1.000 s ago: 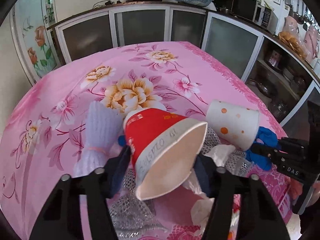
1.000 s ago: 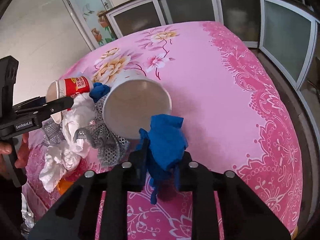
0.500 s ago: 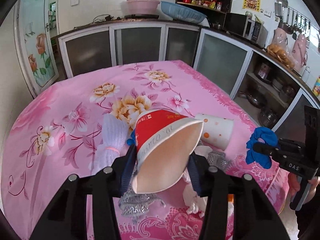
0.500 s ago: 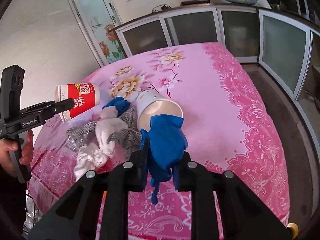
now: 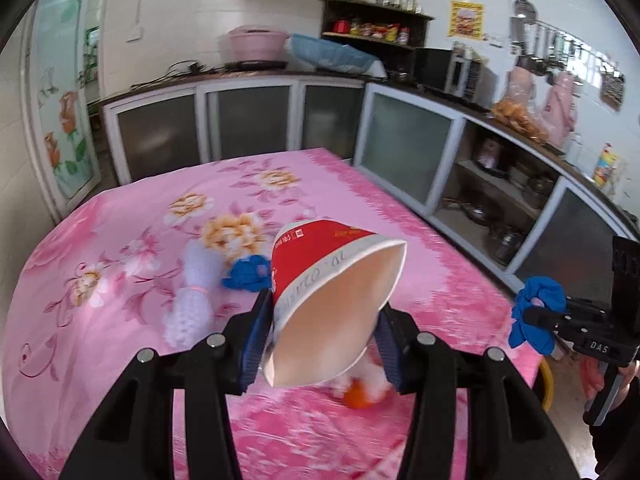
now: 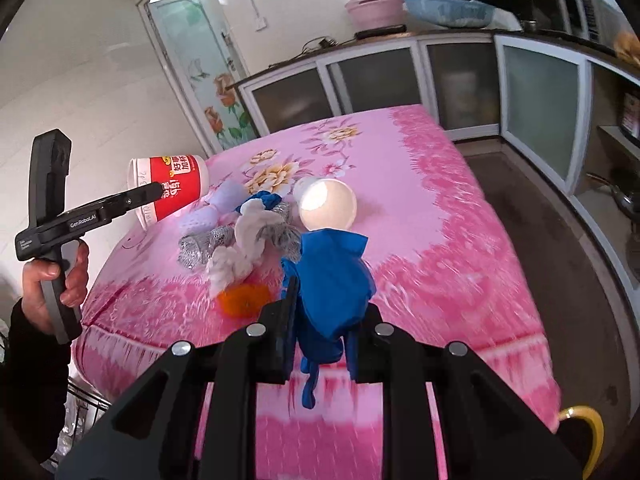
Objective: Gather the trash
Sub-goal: 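Carry the cup and glove over the bin and open both grippers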
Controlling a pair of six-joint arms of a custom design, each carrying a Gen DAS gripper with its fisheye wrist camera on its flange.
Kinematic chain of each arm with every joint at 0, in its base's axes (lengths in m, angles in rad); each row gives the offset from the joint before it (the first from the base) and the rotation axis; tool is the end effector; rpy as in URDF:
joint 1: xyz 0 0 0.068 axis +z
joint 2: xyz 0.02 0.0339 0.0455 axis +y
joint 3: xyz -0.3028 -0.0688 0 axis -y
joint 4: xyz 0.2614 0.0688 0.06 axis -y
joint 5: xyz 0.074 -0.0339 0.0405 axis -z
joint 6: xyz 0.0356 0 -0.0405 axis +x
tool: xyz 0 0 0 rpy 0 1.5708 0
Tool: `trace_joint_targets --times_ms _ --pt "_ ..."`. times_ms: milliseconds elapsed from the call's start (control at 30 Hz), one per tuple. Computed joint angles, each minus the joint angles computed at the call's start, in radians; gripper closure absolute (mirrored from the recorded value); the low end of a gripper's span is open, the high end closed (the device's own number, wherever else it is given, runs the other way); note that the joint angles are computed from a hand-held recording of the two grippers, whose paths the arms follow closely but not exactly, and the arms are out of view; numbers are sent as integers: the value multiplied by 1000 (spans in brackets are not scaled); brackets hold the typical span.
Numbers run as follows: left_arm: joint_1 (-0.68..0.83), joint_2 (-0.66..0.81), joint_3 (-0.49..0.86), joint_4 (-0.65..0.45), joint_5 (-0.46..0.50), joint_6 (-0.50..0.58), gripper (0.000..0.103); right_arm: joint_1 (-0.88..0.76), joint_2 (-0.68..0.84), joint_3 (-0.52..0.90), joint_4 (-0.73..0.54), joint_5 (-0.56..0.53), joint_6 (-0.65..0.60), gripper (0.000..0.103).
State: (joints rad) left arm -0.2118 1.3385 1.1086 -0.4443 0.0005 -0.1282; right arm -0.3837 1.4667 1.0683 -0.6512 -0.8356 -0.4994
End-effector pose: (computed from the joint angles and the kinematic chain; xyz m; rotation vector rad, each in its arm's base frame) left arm 0.2973 -0.0639 0.3386 0.0944 2.2495 -0.1838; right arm 0.2894 -0.0884 0.2837 -0.3968 2.2354 0.6480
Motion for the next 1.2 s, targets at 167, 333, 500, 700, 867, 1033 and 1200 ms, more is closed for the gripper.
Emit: trace_joint_targets --times_ms 167,333,500,700,867,1033,1200 --pt "-180 -28 -17 32 -38 -64 57 -223 -50 -1 -175 -80 -183 85" --pt "-371 22 -3 85 -61 -113 57 -468 -7 60 -366 -137 -407 85" --pt "-518 135 51 140 -55 -140 57 -662 78 118 -432 -129 -518 85" --pt "-641 316 172 187 -5 -150 57 -824 214 187 -369 -82 -508 85" --pt "-707 451 284 202 41 -134 57 -903 299 190 -221 -36 -438 85" --pt "-775 639 458 167 68 -126 57 -925 410 211 -112 29 -363 85" --pt "-820 834 657 87 98 -114 57 -918 512 239 -16 114 -286 85"
